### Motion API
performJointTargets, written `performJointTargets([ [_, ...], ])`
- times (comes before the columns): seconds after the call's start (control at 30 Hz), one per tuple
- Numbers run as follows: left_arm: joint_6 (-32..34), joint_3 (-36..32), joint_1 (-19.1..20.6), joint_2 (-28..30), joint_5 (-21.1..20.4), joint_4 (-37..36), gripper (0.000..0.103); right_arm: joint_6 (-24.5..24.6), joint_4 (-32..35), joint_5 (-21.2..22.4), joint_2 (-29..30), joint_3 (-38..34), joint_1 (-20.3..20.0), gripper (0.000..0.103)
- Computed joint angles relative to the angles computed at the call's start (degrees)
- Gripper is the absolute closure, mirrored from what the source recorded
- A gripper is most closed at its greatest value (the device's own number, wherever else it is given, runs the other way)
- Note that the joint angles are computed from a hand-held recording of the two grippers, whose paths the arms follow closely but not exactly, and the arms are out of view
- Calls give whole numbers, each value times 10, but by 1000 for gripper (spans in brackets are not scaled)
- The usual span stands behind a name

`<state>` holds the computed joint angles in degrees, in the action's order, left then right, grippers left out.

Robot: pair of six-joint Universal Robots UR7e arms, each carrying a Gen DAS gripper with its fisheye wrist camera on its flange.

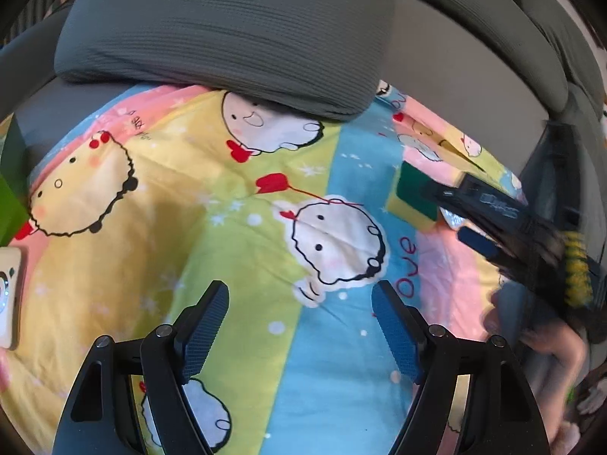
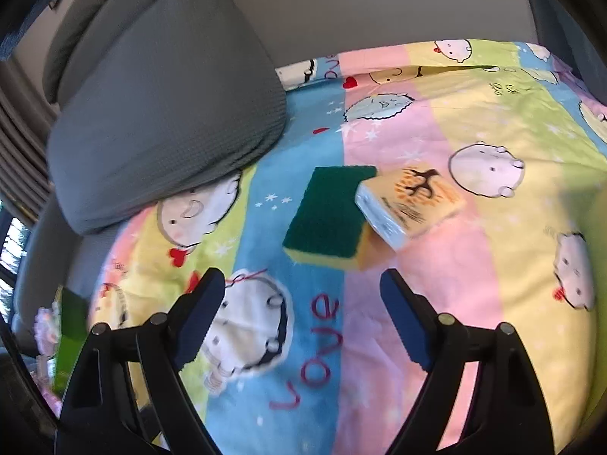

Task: Organize objects
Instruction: 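Move the right gripper to the second yellow-green sponge on the sheet, then grasp the yellow-green sponge with the right gripper and lift it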

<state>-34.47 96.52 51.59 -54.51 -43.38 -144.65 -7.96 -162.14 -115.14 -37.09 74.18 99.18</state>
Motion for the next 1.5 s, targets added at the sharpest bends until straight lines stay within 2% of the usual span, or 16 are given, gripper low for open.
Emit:
performJointTargets([
  [0.27, 1, 1, 10, -9, -13, -5, 25, -6, 14, -89, 89, -110, 4, 22],
  [0.33, 3, 2, 12, -11, -18, -9, 25, -12, 21, -102, 101, -125, 3, 28],
  [0.37, 4, 2, 12, -11, -20, -10, 25, -27, 7, -116, 108, -128, 5, 36],
  [0.4, 4, 2, 13, -12, -20, -10, 25, -41, -8, -129, 111, -127, 7, 39],
  [0.57, -3, 1, 14, -11, -17, -10, 25, -34, 22, -105, 82, -89, 9, 41],
  [0.67, -1, -2, 15, -9, -23, -7, 25, -4, 91, -74, 41, -47, 12, 41],
  [0.73, -4, -6, 15, -5, -27, 0, 25, -3, 130, -51, 3, -10, 11, 41],
  [0.87, -13, -12, 16, 1, -38, 13, 25, -9, 194, -52, -62, 56, 12, 41],
  [0.97, -8, -19, 16, 8, -49, 22, 24, -27, 190, -25, -116, 123, 1, 38],
  [1.03, -7, -22, 14, 13, -49, 27, 25, -34, 172, -22, -143, 161, -5, 36],
  [1.2, 11, -32, 14, 28, -94, 31, 25, -8, 130, -12, -180, 199, -18, 32],
  [1.27, 17, -37, 13, 35, -112, 32, 25, -7, 100, 23, -194, 209, -26, 28],
  [1.37, 27, -47, 11, 47, -135, 39, 25, 8, 68, 78, -208, 220, -40, 28],
  [1.4, 30, -50, 11, 52, -148, 37, 25, 13, 60, 91, -207, 220, -43, 30],
  [1.47, 32, -55, 12, 59, -167, 36, 25, 23, 56, 112, -205, 219, -48, 47],
  [1.5, 36, -57, 13, 63, -179, 34, 25, 28, 57, 123, -203, 216, -51, 50],
])
